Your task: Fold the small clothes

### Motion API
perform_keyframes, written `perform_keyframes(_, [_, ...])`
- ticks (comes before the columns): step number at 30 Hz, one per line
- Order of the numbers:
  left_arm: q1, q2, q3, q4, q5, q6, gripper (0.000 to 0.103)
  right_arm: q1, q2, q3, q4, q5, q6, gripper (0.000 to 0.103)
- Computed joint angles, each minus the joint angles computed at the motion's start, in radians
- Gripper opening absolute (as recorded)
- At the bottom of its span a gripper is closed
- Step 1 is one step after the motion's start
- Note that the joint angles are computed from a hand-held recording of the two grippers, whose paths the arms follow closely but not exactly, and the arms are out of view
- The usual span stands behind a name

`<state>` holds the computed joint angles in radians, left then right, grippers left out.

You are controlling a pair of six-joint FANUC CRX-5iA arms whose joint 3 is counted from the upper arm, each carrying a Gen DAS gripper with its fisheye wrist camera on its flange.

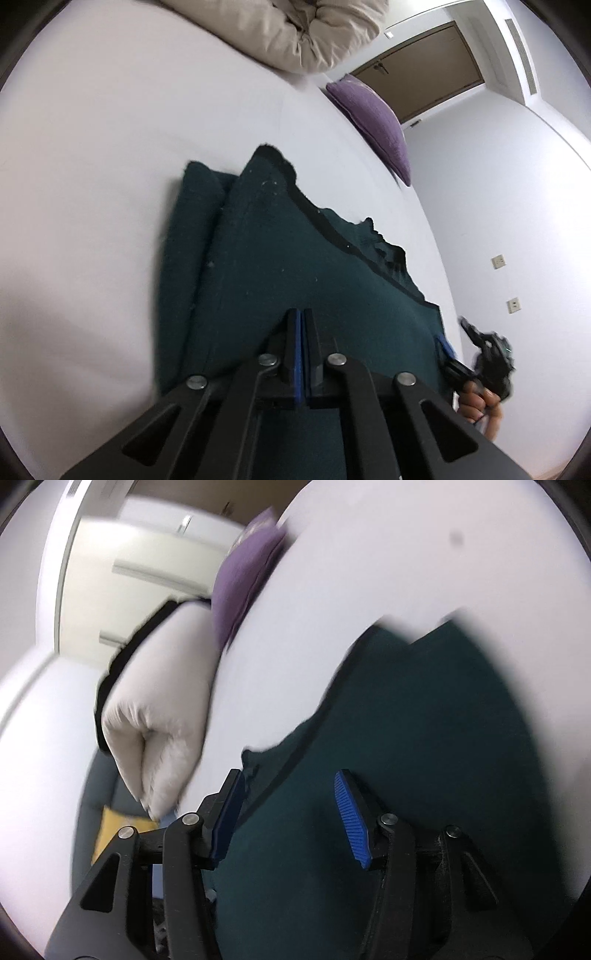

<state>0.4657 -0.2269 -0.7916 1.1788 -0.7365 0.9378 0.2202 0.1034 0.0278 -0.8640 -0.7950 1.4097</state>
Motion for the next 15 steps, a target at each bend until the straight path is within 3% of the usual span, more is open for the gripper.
perform_keyframes(1, [-0.01,-0.029,-0.004,-0.014,0.013,0.023,0.017,0.008,-0.027,-0.018,0.032,0.009,-0.014,0.052])
perform_keyframes(3, [-0.052,-0.075,-0.029,0.039,0.045,0.002,0.051,0.021,-0.086,-0.05,0.005,-0.01,0.041,0.053])
perform_keyframes(4, [-0.076,-0.09,-0.037,0.061,0.057,-0.011,0.055,0.003,-0.1,-0.057,-0.075,-0.05,0.104,0.053])
perform_keyframes(6, [-0.127,-0.094,-0.035,0.072,0.059,-0.014,0.057,0.002,-0.124,-0.082,-0.203,-0.142,0.209,0.061])
perform_keyframes(10, [-0.156,-0.074,-0.039,0.042,0.045,-0.001,0.056,0.119,-0.102,-0.098,-0.223,-0.225,0.238,0.061])
perform_keyframes(12, [-0.153,-0.082,-0.055,0.043,0.047,-0.007,0.048,0.174,-0.091,-0.118,-0.172,-0.212,0.211,0.059])
perform_keyframes(15, [-0.106,-0.107,-0.084,0.053,0.0,-0.027,0.044,0.164,-0.096,-0.15,-0.187,-0.174,0.222,0.053])
